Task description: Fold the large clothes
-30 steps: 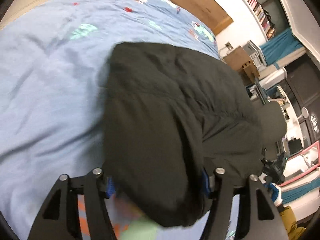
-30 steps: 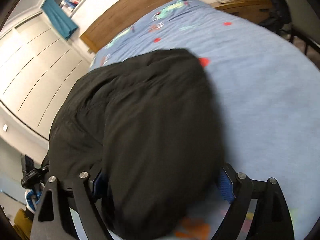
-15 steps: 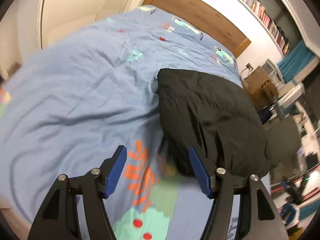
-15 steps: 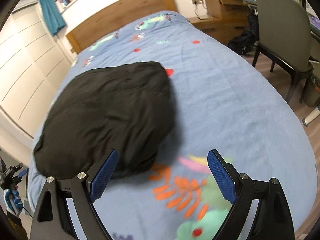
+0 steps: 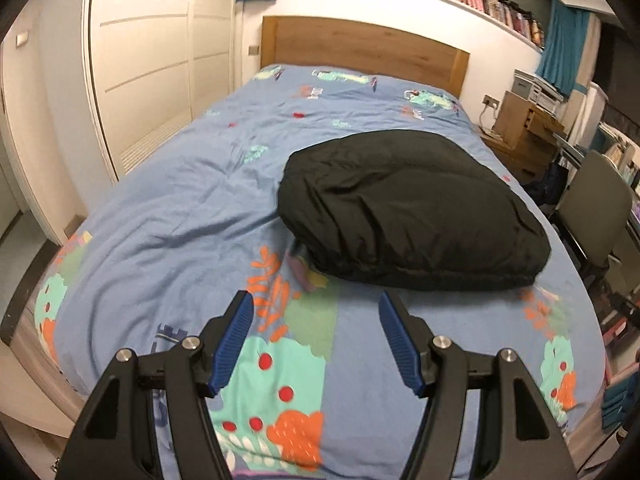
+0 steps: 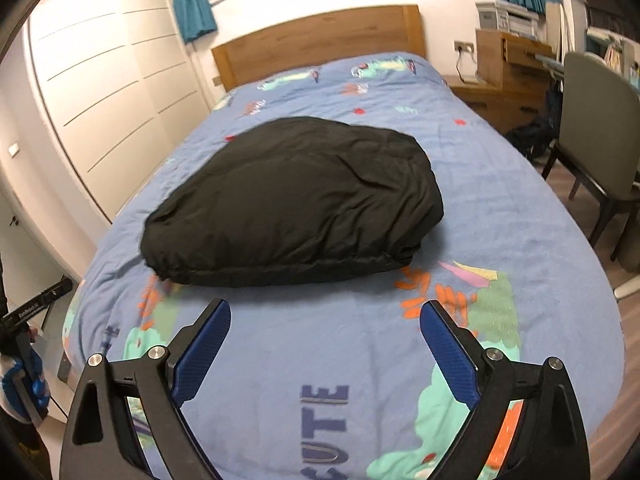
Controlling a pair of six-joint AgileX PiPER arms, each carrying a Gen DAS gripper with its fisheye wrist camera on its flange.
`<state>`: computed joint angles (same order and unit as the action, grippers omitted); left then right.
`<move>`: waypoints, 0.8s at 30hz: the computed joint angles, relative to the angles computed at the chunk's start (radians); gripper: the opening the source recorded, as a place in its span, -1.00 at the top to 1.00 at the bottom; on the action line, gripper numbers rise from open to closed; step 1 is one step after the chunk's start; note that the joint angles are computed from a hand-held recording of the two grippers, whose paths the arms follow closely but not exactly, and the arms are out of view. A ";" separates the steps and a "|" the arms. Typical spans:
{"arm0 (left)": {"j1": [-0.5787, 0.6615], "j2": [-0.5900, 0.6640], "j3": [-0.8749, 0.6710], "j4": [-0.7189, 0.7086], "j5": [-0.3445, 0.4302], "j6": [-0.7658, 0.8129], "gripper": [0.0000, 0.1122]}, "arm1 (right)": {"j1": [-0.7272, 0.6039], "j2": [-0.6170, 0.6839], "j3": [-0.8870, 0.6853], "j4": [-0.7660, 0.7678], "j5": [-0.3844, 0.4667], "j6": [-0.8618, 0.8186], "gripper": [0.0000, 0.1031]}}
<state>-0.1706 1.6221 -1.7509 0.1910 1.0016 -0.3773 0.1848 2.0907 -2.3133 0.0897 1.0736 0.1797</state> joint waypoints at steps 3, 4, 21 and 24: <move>-0.068 -0.047 0.042 0.065 0.012 -0.052 -0.13 | 0.035 -0.113 0.158 -0.045 -0.089 0.022 -0.96; -0.092 -0.058 0.052 0.094 0.015 -0.071 -0.13 | 0.047 -0.142 0.196 -0.059 -0.108 0.032 -0.97; -0.269 -0.114 0.086 0.344 0.039 -0.208 -0.17 | 0.181 -0.301 0.466 -0.300 -0.244 0.218 -0.99; -0.271 -0.107 0.094 0.356 0.035 -0.216 -0.19 | 0.194 -0.306 0.483 -0.334 -0.251 0.242 -0.99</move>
<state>-0.4419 1.5148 -1.6564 0.5472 1.0365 -0.5932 0.3792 1.7848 -1.8307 -0.2438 0.8221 0.4221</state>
